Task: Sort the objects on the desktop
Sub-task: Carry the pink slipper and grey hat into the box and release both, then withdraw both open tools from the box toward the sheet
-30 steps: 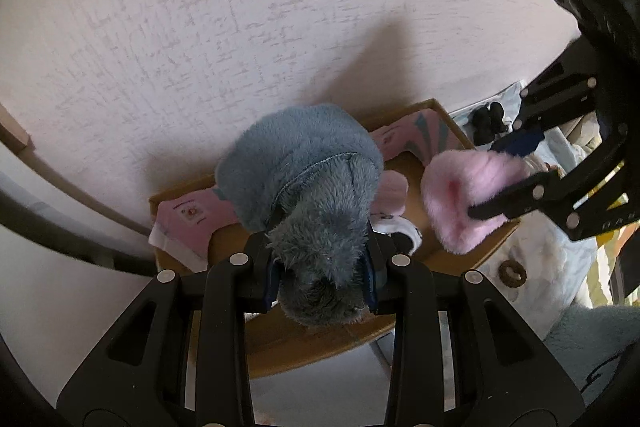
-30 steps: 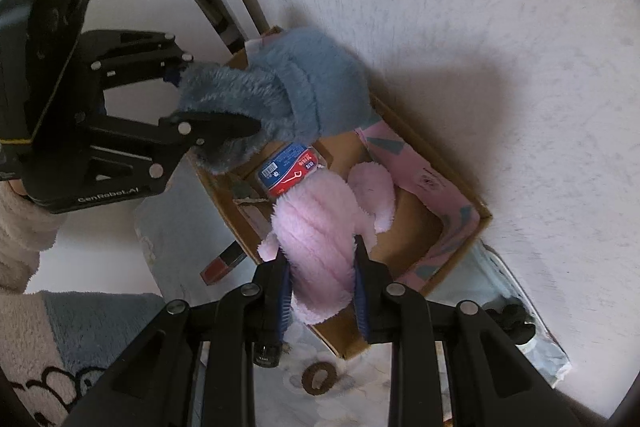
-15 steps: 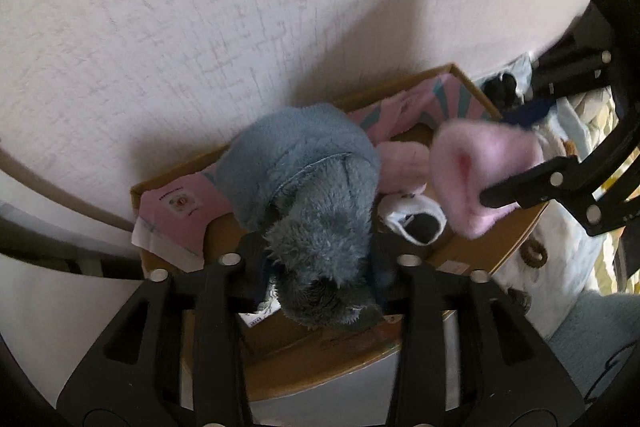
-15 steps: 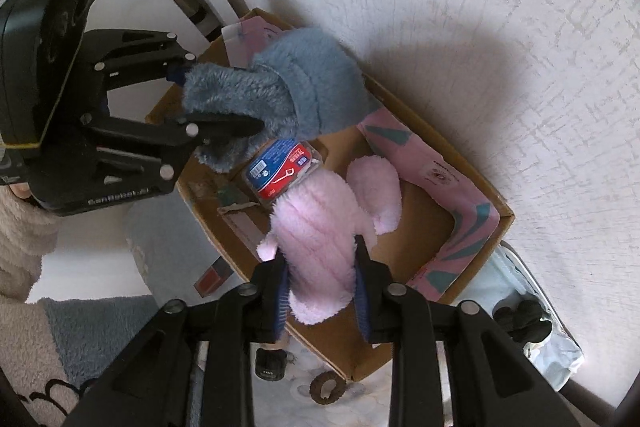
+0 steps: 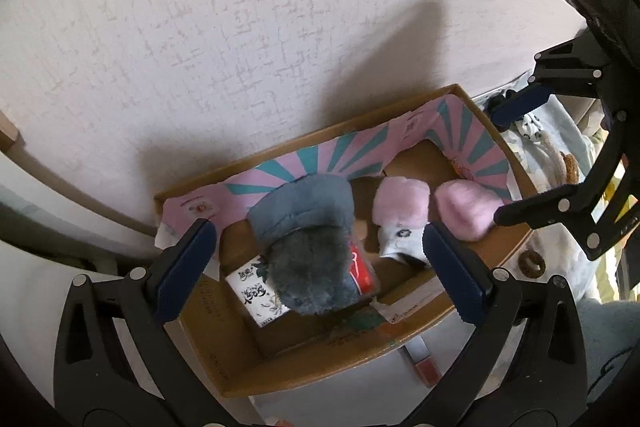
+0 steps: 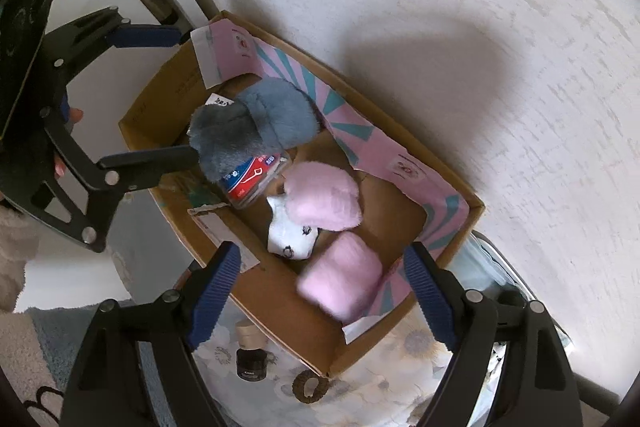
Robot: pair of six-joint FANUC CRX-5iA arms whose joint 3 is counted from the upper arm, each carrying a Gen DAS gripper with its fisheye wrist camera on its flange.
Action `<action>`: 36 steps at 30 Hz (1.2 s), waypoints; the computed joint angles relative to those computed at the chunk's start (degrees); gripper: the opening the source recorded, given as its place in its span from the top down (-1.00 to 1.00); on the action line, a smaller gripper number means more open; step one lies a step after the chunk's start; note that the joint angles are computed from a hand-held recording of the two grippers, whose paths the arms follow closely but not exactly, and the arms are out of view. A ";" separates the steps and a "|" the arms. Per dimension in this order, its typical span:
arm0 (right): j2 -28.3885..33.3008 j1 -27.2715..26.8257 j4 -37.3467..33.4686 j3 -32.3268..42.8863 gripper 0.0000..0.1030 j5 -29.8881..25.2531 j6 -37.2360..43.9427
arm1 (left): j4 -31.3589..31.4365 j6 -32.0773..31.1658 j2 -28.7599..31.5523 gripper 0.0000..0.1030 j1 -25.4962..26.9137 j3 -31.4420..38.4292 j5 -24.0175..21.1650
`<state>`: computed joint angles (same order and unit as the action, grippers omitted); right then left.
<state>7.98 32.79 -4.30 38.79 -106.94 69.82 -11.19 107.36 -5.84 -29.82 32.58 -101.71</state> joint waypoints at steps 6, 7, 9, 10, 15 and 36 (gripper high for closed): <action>-2.36 -0.07 -0.02 -1.99 -0.57 1.14 -1.24 | -0.66 0.36 1.63 -0.99 -1.40 2.66 -0.25; -2.88 -0.01 0.22 -2.42 -0.57 1.36 -1.36 | -0.60 0.66 1.79 -0.99 -1.52 3.02 -0.19; -3.63 0.10 0.44 -3.07 -0.57 1.60 -1.69 | -0.79 1.27 2.07 -0.99 -1.89 3.84 -0.13; -4.03 0.13 0.75 -3.29 -0.57 1.51 -1.83 | -1.05 1.44 2.33 -0.99 -2.20 4.39 -0.26; -8.09 1.48 4.71 -6.86 -0.57 3.14 -3.76 | -3.05 1.27 4.46 -0.99 -4.65 7.99 -1.37; -26.57 -4.91 12.28 -21.52 -0.57 -0.97 -9.72 | -3.05 -0.85 25.72 -0.99 -14.42 36.38 -4.21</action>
